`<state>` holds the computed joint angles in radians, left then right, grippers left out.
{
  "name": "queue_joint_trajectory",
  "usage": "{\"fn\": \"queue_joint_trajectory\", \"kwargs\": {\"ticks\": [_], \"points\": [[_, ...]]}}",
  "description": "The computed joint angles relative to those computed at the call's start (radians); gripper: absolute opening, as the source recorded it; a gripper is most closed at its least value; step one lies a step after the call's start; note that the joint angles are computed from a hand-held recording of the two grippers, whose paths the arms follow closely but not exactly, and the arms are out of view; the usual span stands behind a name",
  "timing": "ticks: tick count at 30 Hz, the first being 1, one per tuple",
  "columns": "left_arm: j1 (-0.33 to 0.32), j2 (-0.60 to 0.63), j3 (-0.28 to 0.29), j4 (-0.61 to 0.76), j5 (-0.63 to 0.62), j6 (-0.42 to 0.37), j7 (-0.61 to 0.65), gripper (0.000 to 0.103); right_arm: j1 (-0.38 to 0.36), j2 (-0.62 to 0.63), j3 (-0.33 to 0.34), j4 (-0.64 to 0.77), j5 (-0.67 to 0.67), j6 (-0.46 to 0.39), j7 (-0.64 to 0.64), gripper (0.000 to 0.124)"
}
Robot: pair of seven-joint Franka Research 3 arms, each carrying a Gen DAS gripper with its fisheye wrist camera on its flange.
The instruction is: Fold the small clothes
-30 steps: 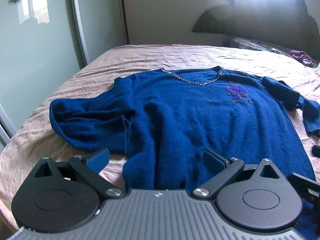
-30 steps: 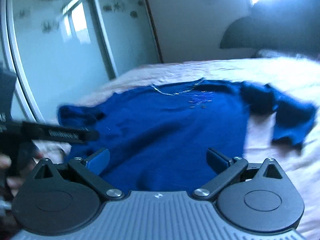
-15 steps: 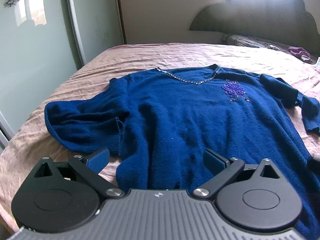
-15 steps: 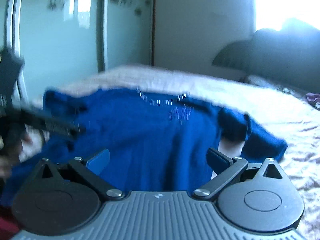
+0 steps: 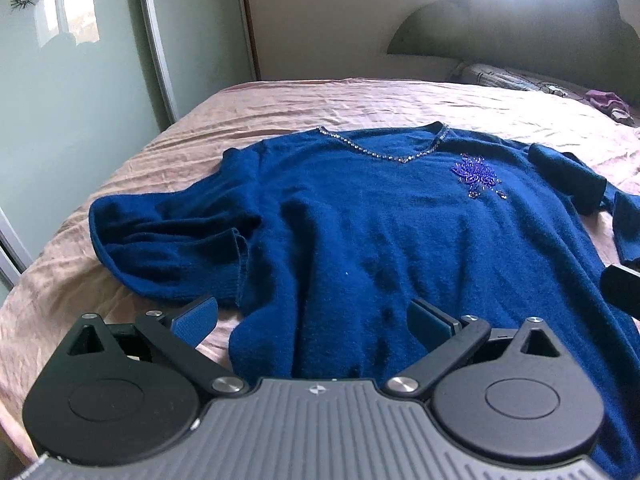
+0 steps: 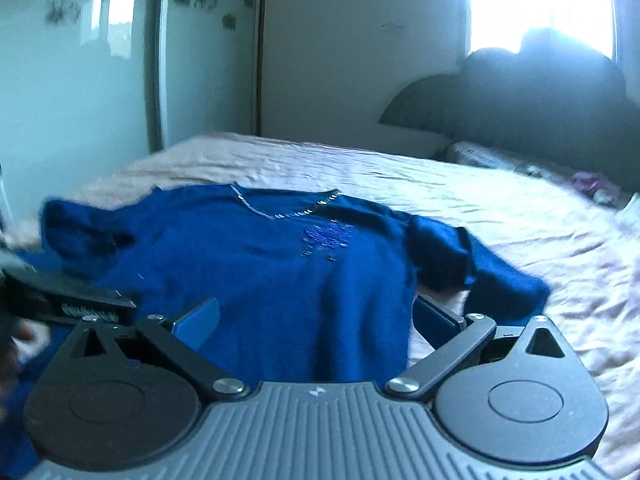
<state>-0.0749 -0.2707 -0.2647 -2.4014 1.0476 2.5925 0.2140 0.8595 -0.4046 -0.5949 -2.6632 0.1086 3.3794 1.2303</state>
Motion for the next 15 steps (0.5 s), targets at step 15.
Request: {"fn": "queue_joint_trajectory", "kwargs": {"ticks": [15], "points": [[-0.008,0.008,0.001,0.005,-0.015,-0.008,0.020,0.102,0.069,-0.040,-0.050,0.015,0.076,-0.148,-0.100,0.103]]}}
